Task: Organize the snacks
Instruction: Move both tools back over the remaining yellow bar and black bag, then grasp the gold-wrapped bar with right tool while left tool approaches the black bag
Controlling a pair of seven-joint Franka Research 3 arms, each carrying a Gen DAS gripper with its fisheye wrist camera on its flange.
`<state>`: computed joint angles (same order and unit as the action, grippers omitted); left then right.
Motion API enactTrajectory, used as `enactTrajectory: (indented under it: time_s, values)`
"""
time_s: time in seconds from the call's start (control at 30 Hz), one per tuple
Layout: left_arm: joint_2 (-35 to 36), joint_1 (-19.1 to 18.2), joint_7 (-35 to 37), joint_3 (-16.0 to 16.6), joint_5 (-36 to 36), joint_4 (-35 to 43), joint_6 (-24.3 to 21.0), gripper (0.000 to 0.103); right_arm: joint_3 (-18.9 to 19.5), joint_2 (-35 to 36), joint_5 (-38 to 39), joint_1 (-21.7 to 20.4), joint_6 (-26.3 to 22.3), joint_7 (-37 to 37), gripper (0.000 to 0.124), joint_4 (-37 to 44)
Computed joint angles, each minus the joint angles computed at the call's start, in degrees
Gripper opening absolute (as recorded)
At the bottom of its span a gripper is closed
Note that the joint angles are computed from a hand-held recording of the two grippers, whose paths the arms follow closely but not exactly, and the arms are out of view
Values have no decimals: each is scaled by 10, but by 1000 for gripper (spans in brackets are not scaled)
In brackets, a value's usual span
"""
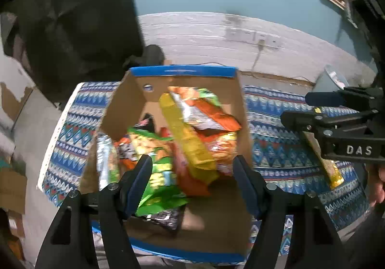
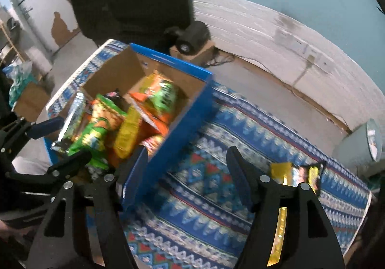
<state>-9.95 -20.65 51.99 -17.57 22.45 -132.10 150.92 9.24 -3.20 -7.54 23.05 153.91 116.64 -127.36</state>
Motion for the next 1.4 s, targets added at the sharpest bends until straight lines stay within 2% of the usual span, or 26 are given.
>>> enactTrajectory:
  time_s: [0.37,0.67,0.97,1.4]
  values:
    - [54,-34,21,-20,9,52,-11,71,-4,-80,6,-42,-3,-4,69,-100]
    - [113,-64,30,-28,15,102,-15,74,-4,-116,21,-78,-2,-17,69,-165]
    - [192,-92,29,-21,52,155,-33,74,-20,-92,59,-90,11,-55,69,-196]
    - [271,-108,42,-8,46,198,-32,74,-36,-28,97,-87,32,-101,69,-208]
